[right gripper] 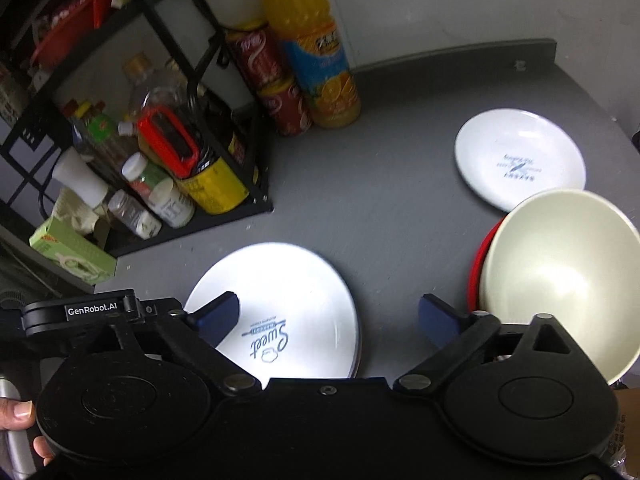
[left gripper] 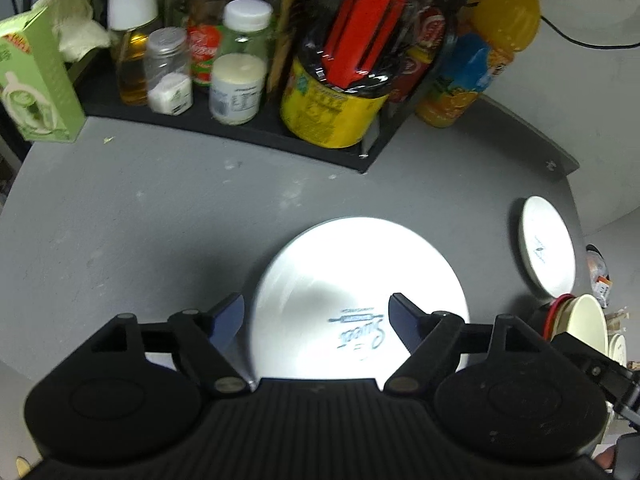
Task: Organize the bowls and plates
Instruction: 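Move both tools to the small white 'BAKERY' plate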
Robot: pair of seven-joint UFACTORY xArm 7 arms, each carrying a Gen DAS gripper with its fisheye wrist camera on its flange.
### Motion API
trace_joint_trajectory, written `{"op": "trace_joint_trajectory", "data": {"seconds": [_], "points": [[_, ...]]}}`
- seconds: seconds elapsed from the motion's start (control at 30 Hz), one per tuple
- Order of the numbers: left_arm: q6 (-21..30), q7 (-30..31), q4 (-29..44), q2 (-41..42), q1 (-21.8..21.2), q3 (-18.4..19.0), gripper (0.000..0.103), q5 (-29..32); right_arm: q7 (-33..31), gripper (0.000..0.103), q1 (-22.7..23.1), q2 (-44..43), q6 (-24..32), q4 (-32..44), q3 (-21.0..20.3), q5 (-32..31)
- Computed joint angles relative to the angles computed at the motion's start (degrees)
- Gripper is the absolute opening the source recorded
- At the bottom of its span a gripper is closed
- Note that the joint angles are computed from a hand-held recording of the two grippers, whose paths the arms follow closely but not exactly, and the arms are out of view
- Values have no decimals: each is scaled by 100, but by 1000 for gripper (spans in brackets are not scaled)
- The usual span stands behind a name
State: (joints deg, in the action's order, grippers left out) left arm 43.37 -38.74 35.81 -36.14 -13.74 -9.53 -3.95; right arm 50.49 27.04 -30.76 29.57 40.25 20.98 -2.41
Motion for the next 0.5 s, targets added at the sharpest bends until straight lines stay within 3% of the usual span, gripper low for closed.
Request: {"op": "trace_joint_trajectory", "data": {"seconds": [0.5], "points": [[-456,-413,1158,1262,-215,-385,78,242,-538,102,-359,-741,-26,-430,-550,119]]}}
